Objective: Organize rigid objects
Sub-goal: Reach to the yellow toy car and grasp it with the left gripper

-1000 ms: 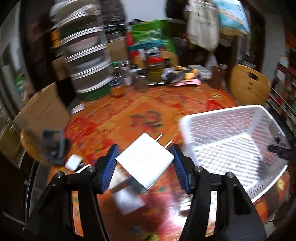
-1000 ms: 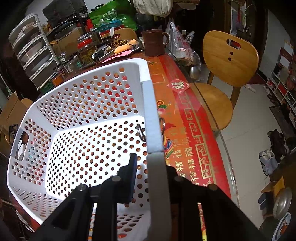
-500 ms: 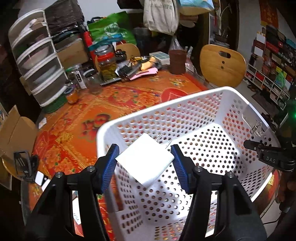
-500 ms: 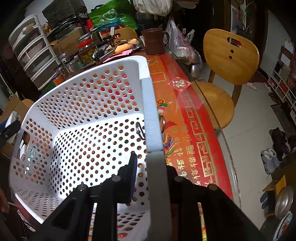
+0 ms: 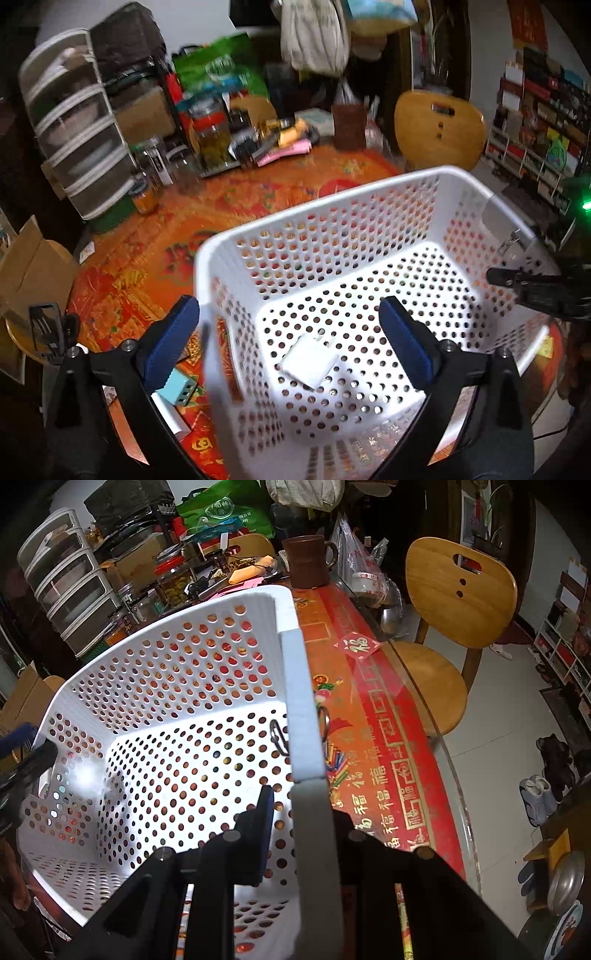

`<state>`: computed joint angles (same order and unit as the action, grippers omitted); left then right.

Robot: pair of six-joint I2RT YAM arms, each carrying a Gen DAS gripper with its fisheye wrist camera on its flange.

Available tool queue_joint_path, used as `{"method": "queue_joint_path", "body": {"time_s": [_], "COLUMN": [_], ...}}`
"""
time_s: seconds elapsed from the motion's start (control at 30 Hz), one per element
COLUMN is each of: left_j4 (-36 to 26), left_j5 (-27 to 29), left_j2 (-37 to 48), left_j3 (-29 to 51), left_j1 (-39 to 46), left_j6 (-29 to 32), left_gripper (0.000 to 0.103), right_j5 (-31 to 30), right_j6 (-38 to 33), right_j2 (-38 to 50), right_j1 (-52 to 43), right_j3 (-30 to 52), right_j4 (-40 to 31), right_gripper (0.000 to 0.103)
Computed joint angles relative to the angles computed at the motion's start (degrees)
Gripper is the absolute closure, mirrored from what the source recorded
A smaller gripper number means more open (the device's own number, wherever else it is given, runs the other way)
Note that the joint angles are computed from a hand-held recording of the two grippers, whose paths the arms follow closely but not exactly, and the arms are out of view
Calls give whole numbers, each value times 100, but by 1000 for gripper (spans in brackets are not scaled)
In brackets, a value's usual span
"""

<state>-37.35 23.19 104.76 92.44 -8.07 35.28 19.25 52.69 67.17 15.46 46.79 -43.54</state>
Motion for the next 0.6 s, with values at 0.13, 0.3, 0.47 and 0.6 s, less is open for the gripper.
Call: {"method": "queue_joint_path", "body": {"time_s": [0.13,0.3,0.47,0.6], "left_j4": [213,462,588,508], "left_j5": [587,1115,1182,1169], "left_j2": [-551,-676,127,797], "left_j3": [-513,-884,-889,-821], "left_j1": [658,1822,2851,3197], "left_j6": [126,182,393,673], "left_gripper": [2,1,1,1], "right_j5": [66,153,317,347], "right_j6": [59,100,154,149], "right_j2": [60,52,81,64], "right_j1": [73,137,224,252], "right_j3": [62,85,138,125], "right_j4": [-71,-122,-226,-242], "right_gripper": [83,83,83,83]}}
